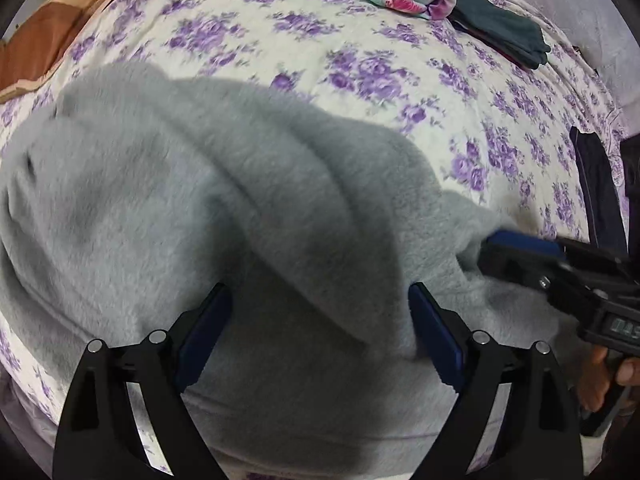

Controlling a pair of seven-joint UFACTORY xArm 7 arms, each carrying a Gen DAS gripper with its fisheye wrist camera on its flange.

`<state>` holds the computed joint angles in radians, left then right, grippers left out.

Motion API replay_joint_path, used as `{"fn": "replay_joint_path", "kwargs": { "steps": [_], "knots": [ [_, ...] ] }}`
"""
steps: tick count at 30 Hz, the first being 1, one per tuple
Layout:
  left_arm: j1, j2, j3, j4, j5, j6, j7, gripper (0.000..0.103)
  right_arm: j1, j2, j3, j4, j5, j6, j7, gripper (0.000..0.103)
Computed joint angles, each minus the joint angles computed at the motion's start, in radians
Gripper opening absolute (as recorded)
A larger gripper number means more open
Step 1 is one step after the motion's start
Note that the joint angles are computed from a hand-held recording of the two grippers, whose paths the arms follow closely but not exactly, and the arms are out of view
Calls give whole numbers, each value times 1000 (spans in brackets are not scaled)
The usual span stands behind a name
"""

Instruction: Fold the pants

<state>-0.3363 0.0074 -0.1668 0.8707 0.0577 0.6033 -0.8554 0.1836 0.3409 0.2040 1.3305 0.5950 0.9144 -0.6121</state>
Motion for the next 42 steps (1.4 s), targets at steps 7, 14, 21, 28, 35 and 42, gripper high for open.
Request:
{"fn": "replay_joint_path", "kwargs": {
  "steps": [7,14,21,28,35,42],
  "knots": [
    [4,-44,-1,-60,-39,-41,45,87,60,25,8,32,-121,-25,-9,38],
    [8,-44,0,-64,-72,-55,83,87,87,111,6,166,-177,27,57,22],
    [27,-128,-9,-87,-4,-23,38,87,63,132,19,155,-167,-123,117,11],
    [54,-144,-18,-90,101,48,-33,87,-7,85,36,137,-60,-30,104,26],
    [71,-189,-7,-161,53,15,-46,87,81,147,30,232,-219,95,67,30],
    [67,-183,-26,-157,117,48,-84,87,109,313,29,480,-192,194,138,21]
  ]
}}
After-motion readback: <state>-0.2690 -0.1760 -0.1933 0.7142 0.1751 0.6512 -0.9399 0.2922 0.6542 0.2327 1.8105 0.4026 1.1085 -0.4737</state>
